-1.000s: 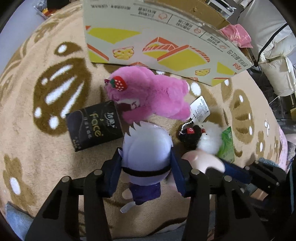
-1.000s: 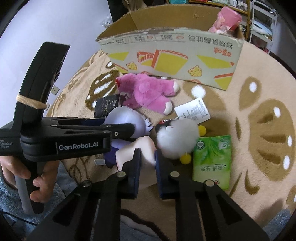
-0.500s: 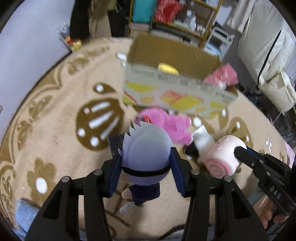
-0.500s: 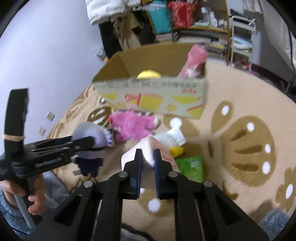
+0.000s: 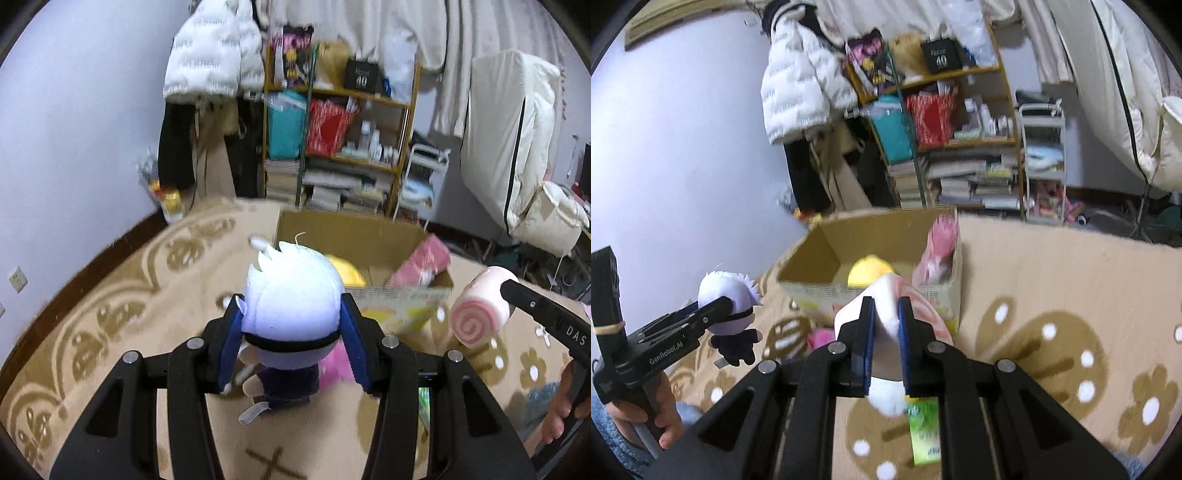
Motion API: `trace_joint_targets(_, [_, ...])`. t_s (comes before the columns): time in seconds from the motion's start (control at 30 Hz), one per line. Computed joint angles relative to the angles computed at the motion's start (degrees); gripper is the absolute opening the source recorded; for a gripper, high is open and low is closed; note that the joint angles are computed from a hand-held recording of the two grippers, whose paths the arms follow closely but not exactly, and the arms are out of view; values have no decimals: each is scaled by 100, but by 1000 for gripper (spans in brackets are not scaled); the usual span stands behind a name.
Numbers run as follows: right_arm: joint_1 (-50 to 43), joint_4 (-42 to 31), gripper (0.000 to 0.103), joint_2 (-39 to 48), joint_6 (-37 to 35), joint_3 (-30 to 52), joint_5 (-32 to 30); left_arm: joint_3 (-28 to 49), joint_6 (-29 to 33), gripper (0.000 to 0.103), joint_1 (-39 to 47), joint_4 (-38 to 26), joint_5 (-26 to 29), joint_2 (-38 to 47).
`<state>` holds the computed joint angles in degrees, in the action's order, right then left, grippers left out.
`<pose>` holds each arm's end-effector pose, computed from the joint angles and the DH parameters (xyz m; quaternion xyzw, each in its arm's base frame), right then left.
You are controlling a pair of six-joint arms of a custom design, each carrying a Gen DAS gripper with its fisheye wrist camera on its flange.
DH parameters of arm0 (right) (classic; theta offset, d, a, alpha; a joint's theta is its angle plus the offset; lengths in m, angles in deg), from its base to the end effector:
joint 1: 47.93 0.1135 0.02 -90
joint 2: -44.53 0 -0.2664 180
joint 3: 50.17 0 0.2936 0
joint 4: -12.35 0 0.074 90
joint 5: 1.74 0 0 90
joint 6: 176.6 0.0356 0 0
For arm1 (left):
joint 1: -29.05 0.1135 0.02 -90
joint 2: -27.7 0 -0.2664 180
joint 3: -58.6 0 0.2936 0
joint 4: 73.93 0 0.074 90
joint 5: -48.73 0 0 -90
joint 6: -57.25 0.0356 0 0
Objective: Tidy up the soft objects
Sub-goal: 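Carry the doll and roll cushion into the box and release both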
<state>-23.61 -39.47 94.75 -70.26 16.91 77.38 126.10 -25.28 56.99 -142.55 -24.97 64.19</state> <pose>0.1976 0.0967 0.3409 -0.1051 0.8777 0.2386 0.4021 0.1311 0.0582 0.3572 -0.0962 0.8852 0.0117 0.4550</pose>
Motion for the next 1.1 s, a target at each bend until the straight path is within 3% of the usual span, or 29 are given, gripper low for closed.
trace_joint_targets(0.33, [-25, 801, 13, 525, -144, 263, 115, -66, -296, 49, -243, 1195, -2, 365])
trace_joint_targets(0.6, [4, 1508, 13, 1276, -398, 583, 31, -45, -237, 49, -783, 1964, -431, 785])
trace_joint_targets(0.97, [-89, 2054, 13, 1982, -535, 771, -142, -2, -160, 49, -1444, 2420, -1131, 1428])
trace_joint_targets(1.1, [-159, 2207, 13, 2139, -533, 756, -358, -7, -184, 49, -1447, 2480, -1083, 1578])
